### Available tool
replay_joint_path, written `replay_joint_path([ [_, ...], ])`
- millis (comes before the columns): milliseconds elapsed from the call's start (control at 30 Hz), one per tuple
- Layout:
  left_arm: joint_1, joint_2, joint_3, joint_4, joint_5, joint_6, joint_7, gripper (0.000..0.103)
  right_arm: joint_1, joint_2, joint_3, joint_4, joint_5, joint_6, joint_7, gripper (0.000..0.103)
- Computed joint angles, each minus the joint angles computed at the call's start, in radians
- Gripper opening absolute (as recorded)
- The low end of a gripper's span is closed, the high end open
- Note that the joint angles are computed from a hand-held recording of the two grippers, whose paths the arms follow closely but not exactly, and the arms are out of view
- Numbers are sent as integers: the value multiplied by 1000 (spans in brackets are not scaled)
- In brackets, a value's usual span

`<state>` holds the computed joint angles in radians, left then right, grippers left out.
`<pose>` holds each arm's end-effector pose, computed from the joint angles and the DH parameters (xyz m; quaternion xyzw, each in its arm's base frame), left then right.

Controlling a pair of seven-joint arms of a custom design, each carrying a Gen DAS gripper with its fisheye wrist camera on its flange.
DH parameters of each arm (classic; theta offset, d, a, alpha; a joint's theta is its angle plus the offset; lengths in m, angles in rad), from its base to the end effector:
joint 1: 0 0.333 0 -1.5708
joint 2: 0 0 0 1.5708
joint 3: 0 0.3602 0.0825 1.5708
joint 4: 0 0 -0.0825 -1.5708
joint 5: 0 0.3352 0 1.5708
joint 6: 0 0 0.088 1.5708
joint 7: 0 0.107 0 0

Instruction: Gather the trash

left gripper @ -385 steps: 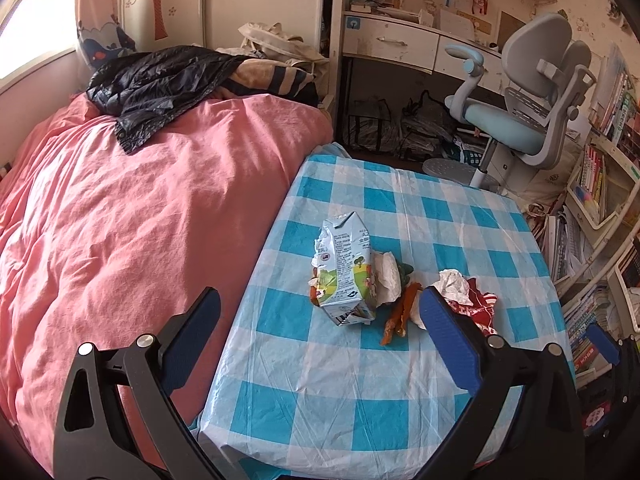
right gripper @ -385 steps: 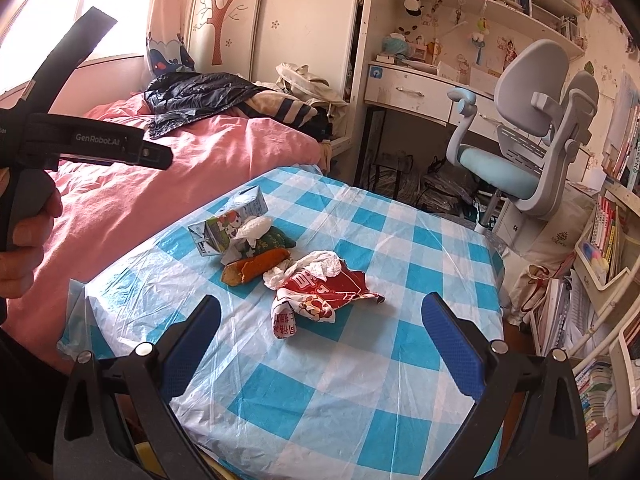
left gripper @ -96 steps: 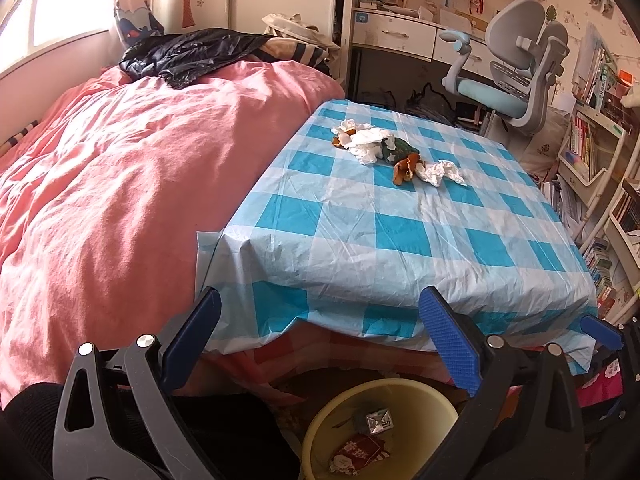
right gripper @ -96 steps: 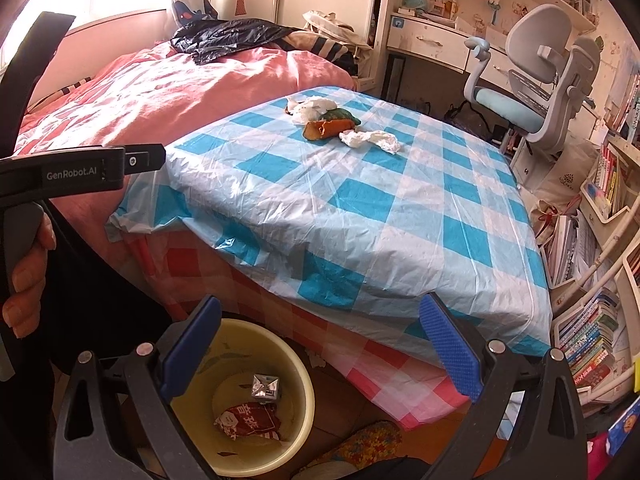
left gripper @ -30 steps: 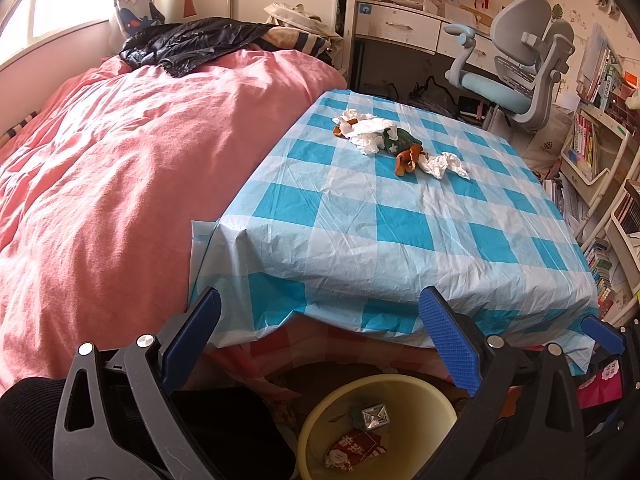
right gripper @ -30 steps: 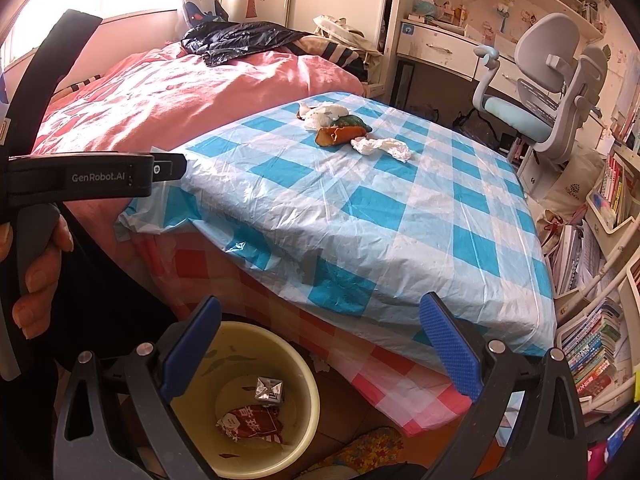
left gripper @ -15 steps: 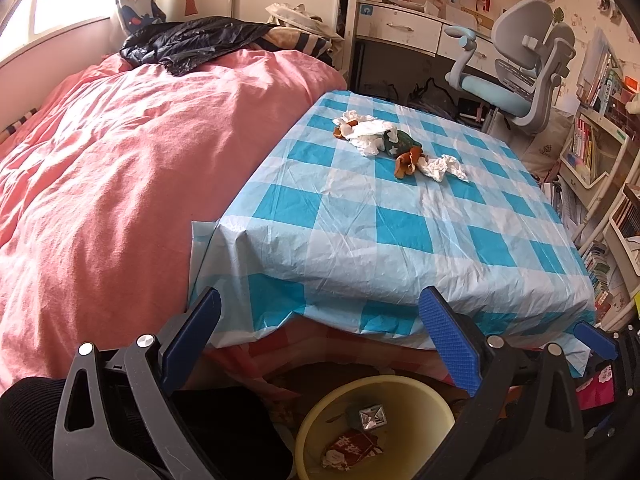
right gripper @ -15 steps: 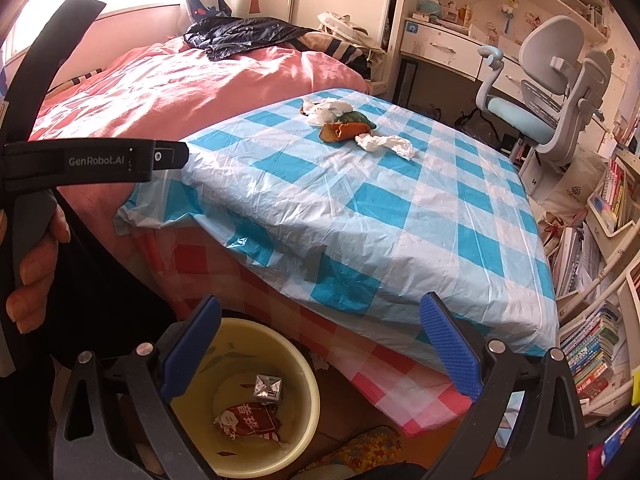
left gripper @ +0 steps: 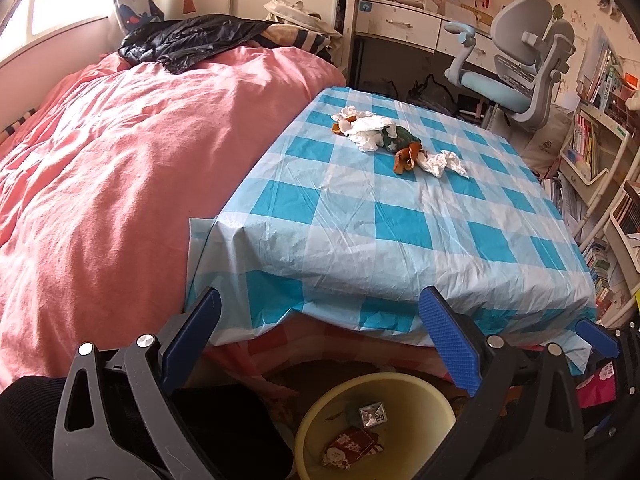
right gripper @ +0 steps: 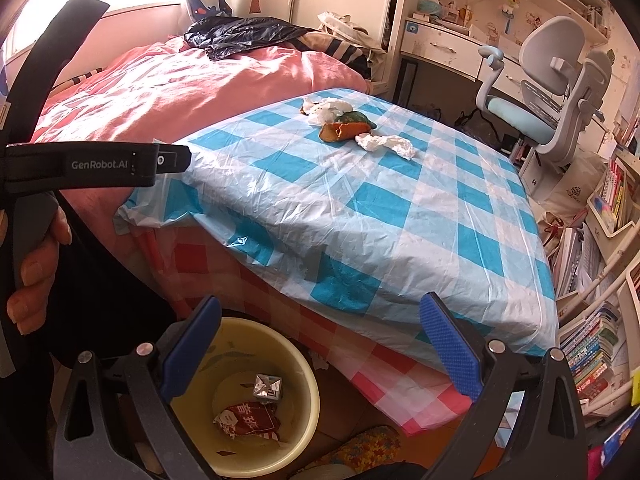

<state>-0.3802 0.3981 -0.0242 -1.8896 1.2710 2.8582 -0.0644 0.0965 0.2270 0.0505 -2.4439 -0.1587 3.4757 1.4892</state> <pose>0.5587 -0.2938 0.4040 -0.6787 0.6222 -0.2957 0.2545 0.5156 0.0939 0.3930 -0.7658 0.5107 -0.2676 0.2850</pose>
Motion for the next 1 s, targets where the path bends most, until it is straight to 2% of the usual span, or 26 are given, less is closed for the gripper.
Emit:
replay_joint_path([
  [1000, -2, 2, 6, 2, -12, 5, 11, 96, 11, -2, -5, -1, 16, -3, -24, 95],
])
